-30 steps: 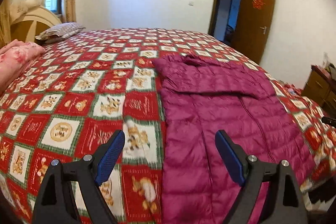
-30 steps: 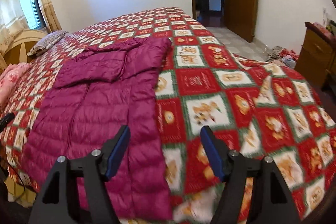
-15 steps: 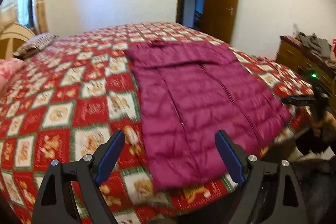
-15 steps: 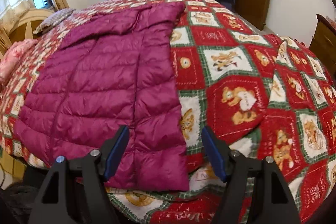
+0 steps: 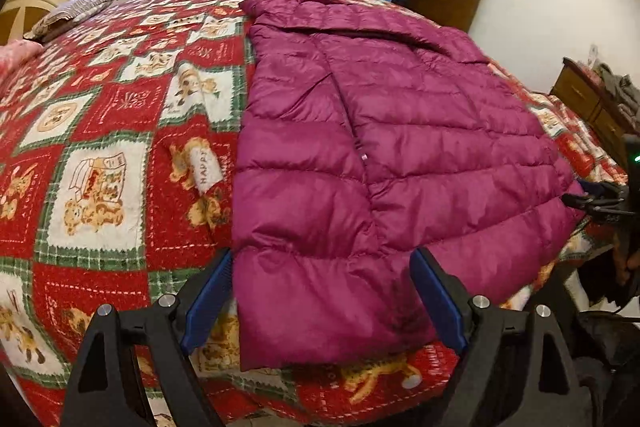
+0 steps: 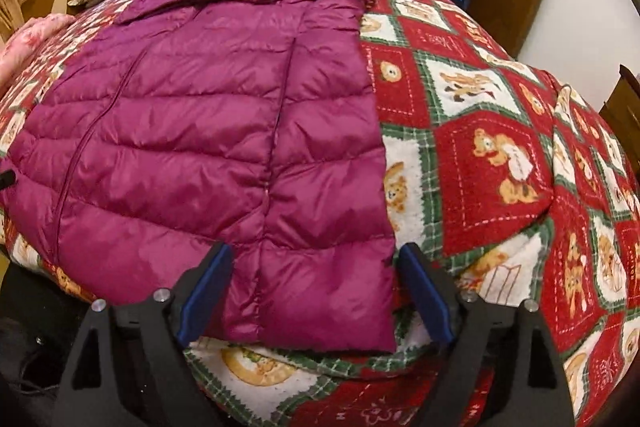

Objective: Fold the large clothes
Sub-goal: 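Open both grippers and move them to the jacket hem, then grasp the jacket hem with the right gripper while the left gripper grasps it too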

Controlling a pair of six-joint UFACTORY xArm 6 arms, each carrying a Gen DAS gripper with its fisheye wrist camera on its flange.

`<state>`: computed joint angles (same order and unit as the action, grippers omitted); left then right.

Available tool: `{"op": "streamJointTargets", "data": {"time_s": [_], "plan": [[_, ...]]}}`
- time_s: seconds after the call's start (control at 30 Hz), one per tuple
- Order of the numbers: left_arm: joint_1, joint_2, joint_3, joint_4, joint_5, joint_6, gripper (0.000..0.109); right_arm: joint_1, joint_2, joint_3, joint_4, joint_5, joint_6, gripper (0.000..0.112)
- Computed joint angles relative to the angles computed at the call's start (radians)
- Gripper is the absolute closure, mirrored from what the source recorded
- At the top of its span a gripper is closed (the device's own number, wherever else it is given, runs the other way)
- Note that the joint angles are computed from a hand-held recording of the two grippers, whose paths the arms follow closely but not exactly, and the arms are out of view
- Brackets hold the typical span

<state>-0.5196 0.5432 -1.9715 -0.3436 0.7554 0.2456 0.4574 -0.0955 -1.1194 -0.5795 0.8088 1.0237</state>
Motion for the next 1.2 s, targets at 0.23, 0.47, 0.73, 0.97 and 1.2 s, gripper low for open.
{"op": "streamJointTargets", "data": {"time_s": [0.23, 0.47, 0.73, 0.97, 1.2], "plan": [[0.025, -0.010, -0.004, -0.153, 0.034, 0.086, 0.047, -0.014, -0.031, 0.044, 0.082, -0.085, -0.065, 0.057], [0.023, 0.022, -0.037, -0.077, 0.061, 0.011, 0.045, -0.036, -0.048, 0.087, 0.181, -0.148, -0.096, 0.054], [0.023, 0.001, 0.012, -0.105, 0.014, 0.027, 0.059, -0.020, -0.030, 0.092, 0.224, -0.158, -0.112, 0.043], [0.038, 0.008, -0.008, -0.182, 0.032, 0.024, 0.098, -0.061, -0.095, 0.176, 0.351, -0.308, -0.167, 0.095], [0.026, -0.036, 0.009, -0.250, -0.022, 0.091, 0.100, -0.050, -0.167, 0.199, 0.237, -0.362, -0.081, 0.098]]}}
